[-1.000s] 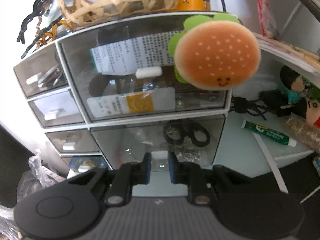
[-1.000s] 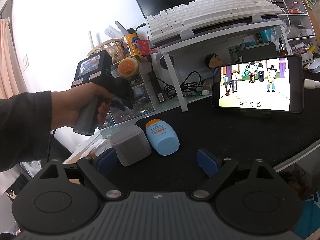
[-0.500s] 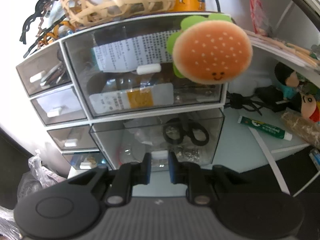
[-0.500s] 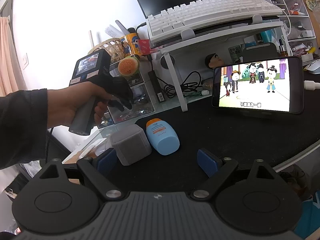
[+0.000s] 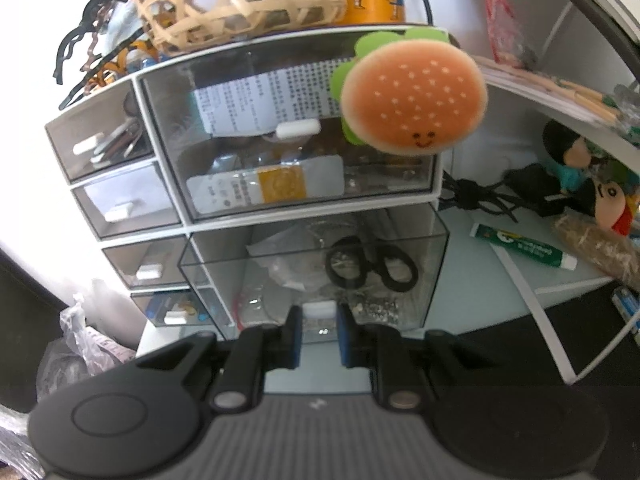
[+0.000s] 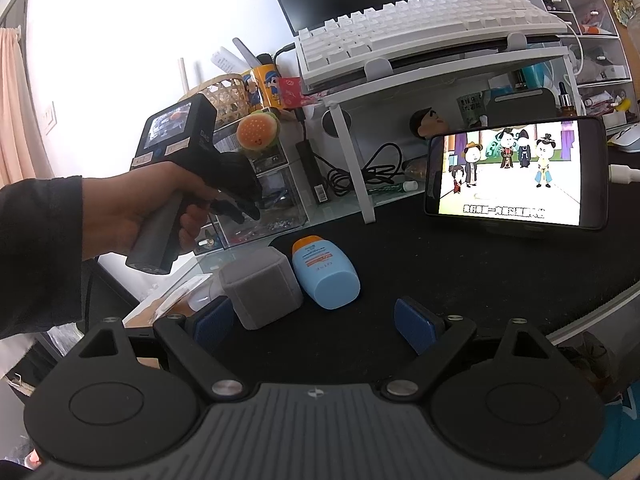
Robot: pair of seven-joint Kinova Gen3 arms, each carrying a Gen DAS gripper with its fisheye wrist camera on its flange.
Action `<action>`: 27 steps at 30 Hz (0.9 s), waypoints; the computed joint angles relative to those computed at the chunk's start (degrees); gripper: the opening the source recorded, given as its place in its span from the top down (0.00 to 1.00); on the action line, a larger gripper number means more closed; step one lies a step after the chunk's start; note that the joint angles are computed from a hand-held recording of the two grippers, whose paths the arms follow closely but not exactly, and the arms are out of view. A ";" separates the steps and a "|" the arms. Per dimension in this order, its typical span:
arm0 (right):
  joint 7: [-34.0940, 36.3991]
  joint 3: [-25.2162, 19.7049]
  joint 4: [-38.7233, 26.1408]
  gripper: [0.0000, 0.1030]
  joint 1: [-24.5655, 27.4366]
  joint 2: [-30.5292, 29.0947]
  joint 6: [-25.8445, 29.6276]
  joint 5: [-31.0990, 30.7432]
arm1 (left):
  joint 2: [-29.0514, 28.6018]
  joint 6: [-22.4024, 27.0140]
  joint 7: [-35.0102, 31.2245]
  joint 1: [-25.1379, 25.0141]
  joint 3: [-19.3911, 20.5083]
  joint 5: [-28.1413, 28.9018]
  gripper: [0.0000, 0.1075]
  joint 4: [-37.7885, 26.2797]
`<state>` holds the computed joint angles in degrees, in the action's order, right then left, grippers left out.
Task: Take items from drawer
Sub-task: 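Grasp the drawer handle with the left gripper and pull it outward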
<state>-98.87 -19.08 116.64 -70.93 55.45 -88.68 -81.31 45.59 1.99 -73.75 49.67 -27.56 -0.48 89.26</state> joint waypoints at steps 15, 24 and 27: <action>-0.45 0.06 0.20 0.12 -0.04 0.15 -0.16 0.53 | 0.06 0.81 0.77 1.16 -0.61 -0.75 0.83 -0.08; -0.38 0.02 0.11 0.12 -0.15 0.20 -0.25 0.67 | -0.36 0.47 1.26 2.91 -1.88 -0.70 0.83 1.20; -0.36 0.00 0.07 0.12 -0.18 0.22 -0.28 0.71 | -1.04 0.46 1.27 3.27 -2.08 -0.81 0.83 1.95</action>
<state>-99.23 -19.08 116.71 -71.12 55.66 -88.96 -80.60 44.55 2.45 -72.49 52.93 -29.64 -1.30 91.22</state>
